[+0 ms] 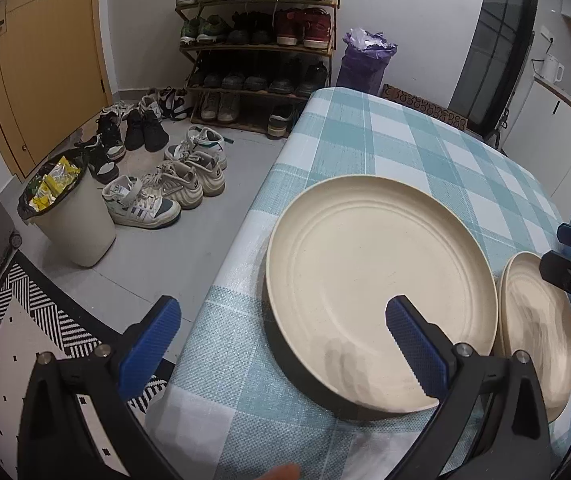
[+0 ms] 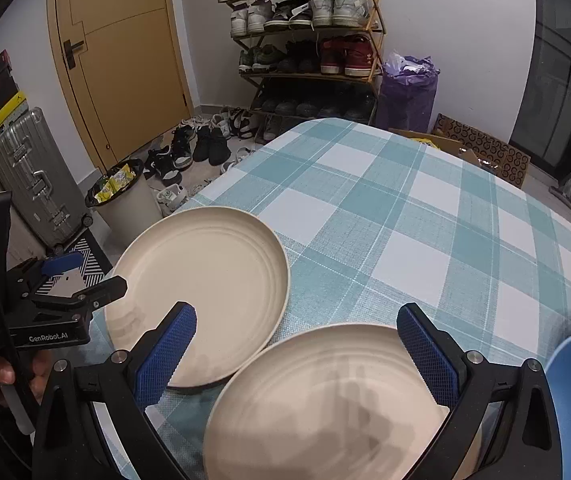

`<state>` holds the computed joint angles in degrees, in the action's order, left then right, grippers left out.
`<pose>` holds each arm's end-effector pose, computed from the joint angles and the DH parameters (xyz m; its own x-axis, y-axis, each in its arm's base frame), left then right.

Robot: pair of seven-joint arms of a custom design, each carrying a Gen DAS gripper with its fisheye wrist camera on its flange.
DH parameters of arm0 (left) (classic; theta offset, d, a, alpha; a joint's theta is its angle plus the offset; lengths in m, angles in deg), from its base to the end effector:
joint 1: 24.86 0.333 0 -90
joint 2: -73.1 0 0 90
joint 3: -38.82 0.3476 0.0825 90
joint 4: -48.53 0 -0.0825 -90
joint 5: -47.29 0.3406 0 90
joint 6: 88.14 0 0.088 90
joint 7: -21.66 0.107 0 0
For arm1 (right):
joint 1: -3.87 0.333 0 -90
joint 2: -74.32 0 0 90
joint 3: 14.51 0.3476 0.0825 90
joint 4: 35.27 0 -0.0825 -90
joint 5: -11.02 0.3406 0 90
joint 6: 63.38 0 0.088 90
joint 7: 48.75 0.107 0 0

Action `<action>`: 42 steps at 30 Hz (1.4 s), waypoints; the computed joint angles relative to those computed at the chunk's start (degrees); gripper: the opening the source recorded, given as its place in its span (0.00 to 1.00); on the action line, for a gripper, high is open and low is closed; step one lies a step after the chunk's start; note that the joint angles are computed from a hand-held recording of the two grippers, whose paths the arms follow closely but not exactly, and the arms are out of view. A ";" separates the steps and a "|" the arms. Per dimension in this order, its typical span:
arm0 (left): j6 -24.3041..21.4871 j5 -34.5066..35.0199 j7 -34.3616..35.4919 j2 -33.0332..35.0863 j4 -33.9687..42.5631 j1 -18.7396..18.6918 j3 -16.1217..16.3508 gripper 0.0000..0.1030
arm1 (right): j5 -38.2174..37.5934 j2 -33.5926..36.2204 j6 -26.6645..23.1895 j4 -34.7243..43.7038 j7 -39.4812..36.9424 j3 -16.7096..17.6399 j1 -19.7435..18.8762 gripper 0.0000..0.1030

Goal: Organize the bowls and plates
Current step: 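Move both tools to opposite rims of one cream plate, then close the left tool on the plate rim while the right tool grips the opposite rim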

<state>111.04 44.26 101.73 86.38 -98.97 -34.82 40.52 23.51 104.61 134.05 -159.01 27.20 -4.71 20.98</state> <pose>0.4813 -0.0639 0.3287 0.0412 -0.9922 0.1175 -0.7854 -0.1049 -0.6100 0.5555 0.2408 0.3048 0.4160 -0.9093 -0.0135 -0.6661 -0.2946 -0.6852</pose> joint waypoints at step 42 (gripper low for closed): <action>-4.18 17.63 -9.78 3.28 3.32 11.52 -7.00 0.71 | 2.43 10.52 -15.98 16.38 -3.60 -5.44 6.30 0.69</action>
